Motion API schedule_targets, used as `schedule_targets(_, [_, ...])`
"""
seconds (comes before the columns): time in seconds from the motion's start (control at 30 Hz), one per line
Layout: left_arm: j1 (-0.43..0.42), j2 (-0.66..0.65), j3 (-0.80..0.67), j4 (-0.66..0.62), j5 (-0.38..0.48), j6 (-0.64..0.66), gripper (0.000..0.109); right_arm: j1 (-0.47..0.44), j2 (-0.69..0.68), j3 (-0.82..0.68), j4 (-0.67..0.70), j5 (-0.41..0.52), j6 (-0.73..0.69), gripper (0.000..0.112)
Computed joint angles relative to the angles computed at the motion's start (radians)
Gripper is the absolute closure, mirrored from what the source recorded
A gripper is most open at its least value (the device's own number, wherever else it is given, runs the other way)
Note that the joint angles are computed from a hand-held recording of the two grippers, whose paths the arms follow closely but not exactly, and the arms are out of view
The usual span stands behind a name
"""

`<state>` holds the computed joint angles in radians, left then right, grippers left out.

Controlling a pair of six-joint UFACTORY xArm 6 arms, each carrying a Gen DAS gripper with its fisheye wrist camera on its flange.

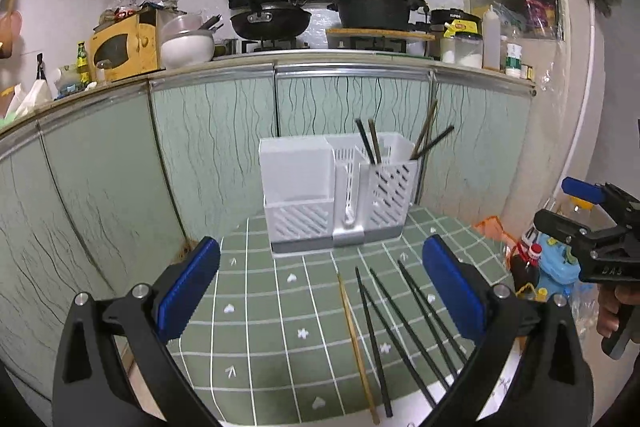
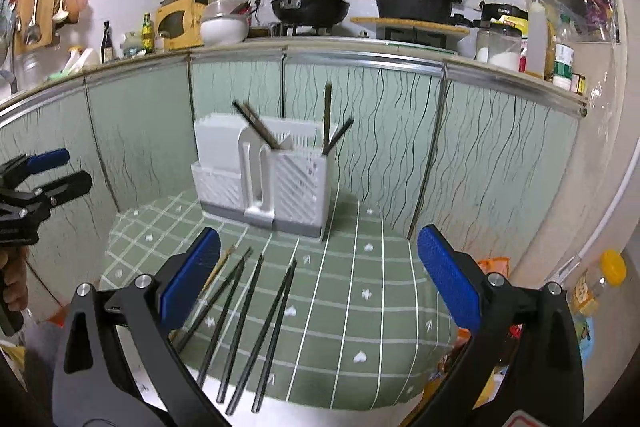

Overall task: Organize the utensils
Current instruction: 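Withdraw both grippers from the holder back over the remaining chopsticks, then close left gripper on the wooden chopstick while right gripper closes on a black chopstick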

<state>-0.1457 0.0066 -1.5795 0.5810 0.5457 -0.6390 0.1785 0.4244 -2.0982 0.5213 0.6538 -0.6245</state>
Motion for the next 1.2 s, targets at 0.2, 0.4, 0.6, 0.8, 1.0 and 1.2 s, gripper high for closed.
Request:
schedule_targets(0.2, [-0.001, -0.042, 0.108, 0.027, -0.028, -0.041, 0.01, 0.006, -0.079, 0.181, 0.014, -0.068, -0.048, 0.018])
schedule_targets(0.4, [0.001, -0.07, 0.203, 0.049, -0.059, -0.074, 0.01, 0.009, -0.116, 0.291, 0.041, -0.108, -0.082, 0.018])
schedule_targets(0.6, [0.01, -0.107, 0.306, 0.168, -0.121, -0.189, 0.01, 0.01, -0.136, 0.377, 0.054, -0.13, -0.103, 0.018])
schedule_targets(0.8, [0.006, -0.107, 0.357, 0.198, -0.121, -0.211, 0.01, 0.01, -0.14, 0.428, 0.06, -0.123, -0.108, 0.018])
schedule_targets(1.0, [0.003, -0.095, 0.397, 0.197, -0.138, -0.217, 0.01, 0.013, -0.145, 0.468, 0.074, -0.118, -0.124, 0.021])
schedule_targets(1.2, [-0.003, -0.079, 0.422, 0.21, -0.149, -0.231, 0.01, 0.018, -0.138, 0.493, 0.048, -0.102, -0.118, 0.032])
